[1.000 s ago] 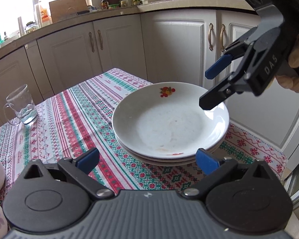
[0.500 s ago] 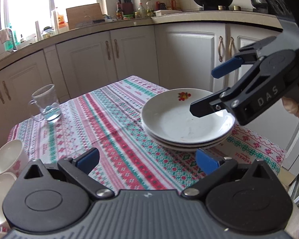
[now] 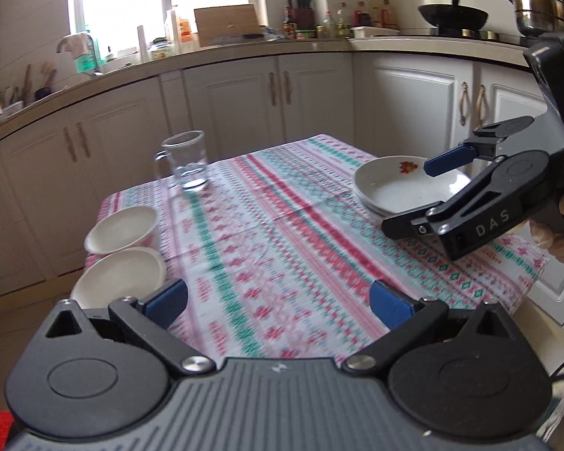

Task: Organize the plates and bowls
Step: 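Withdraw the right gripper from the stack and move it toward the white bowls, then grip the rim of a white bowl with the right gripper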

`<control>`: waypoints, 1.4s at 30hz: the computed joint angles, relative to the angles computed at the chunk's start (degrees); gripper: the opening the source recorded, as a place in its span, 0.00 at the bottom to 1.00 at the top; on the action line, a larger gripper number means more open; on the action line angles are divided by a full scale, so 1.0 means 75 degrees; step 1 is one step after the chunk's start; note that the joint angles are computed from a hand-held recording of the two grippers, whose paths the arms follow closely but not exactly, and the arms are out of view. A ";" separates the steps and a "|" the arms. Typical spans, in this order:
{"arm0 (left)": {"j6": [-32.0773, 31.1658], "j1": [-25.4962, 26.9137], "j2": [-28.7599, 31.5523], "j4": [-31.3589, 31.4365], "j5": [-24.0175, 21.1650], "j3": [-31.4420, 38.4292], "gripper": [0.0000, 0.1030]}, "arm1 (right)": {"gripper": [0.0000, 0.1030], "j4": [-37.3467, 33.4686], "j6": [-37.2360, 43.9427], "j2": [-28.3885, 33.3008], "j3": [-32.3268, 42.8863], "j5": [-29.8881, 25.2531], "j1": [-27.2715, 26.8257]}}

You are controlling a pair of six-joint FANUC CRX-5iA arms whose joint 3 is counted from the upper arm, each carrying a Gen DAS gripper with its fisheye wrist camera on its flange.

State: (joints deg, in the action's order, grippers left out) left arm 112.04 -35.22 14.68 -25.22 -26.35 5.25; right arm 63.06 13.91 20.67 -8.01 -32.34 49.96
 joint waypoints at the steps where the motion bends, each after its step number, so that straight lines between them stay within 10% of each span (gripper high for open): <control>1: 0.0125 0.0020 -0.0142 -0.0131 -0.0030 -0.0133 0.99 | 1.00 -0.0081 0.0132 0.0053 0.0079 0.0075 0.0035; 18: 0.0785 0.0890 -0.1511 -0.0805 -0.0074 -0.1973 0.99 | 1.00 -0.4004 0.4852 0.1604 0.3105 0.0691 0.0661; 42: -0.4079 0.1976 -0.1235 0.3662 0.2186 -0.3544 0.88 | 0.93 -0.7827 0.8086 0.3596 0.6913 -0.1197 0.0824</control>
State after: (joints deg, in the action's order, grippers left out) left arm 81.45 -20.40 5.41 2.24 -9.95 -21.33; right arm 4.36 74.56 47.64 43.84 -41.31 56.14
